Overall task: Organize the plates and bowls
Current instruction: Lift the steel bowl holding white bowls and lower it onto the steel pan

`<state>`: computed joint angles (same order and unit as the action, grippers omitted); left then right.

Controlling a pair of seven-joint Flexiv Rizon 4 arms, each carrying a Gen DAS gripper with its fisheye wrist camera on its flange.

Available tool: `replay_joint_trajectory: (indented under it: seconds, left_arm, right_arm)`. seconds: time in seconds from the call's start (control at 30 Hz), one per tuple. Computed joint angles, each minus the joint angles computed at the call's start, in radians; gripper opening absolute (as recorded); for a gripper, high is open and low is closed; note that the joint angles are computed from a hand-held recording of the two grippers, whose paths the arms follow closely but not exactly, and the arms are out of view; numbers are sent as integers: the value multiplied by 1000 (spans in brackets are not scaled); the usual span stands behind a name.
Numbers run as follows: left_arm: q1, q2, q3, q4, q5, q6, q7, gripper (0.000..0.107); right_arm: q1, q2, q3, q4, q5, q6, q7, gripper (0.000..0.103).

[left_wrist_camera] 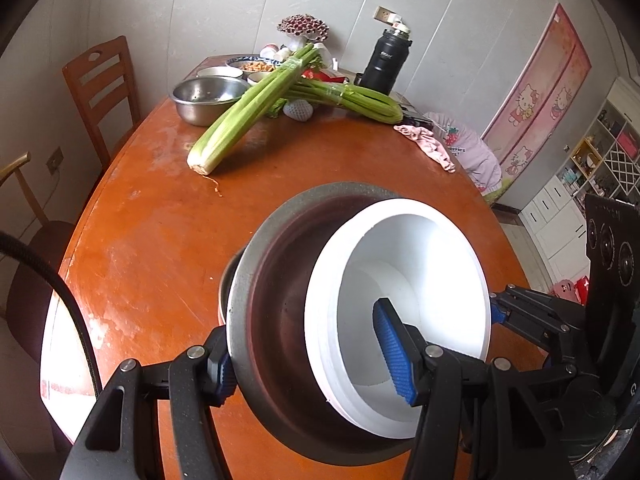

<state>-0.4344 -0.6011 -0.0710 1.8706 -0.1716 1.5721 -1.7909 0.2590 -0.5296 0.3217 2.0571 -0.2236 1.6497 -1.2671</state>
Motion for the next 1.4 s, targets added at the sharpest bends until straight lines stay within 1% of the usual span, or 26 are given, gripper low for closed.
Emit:
replay_joint_trajectory:
  seconds: [0.07, 0.27, 0.5, 0.87, 1.03, 1.17, 1.27, 1.4]
  left_arm:
    - [6, -10, -1, -10, -3, -8, 1, 59]
    - [42, -41, -33, -31, -15, -18, 18, 59]
    - [67, -75, -54, -57, -29, -40, 40, 59]
    - [86, -114, -74, -87, -47, -58, 63, 59]
    - [56, -124, -38, -104, -40, -67, 50, 59]
    - [54, -129, -35, -108, -38, -69, 45, 59]
    - [47, -133, -27, -114, -35, -71, 39, 59]
    - [50, -140, -31, -115, -34, -65, 35, 59]
  right_arm:
    - [-8, -16, 11, -22, -2, -21, -2, 59]
    - [-6, -50, 13, -68, 6, -63, -16, 59]
    - [-3, -88, 14, -121, 25, -113, -38, 59]
    - [9, -123, 2, -170, 56, -161, -72, 59]
    - [16, -129, -4, -178, 69, -171, -80, 59]
    - [33, -130, -23, -177, 68, -168, -78, 59]
    - [63, -123, -55, -166, 58, -158, -62, 59]
    - [70, -124, -66, -163, 48, -157, -54, 60]
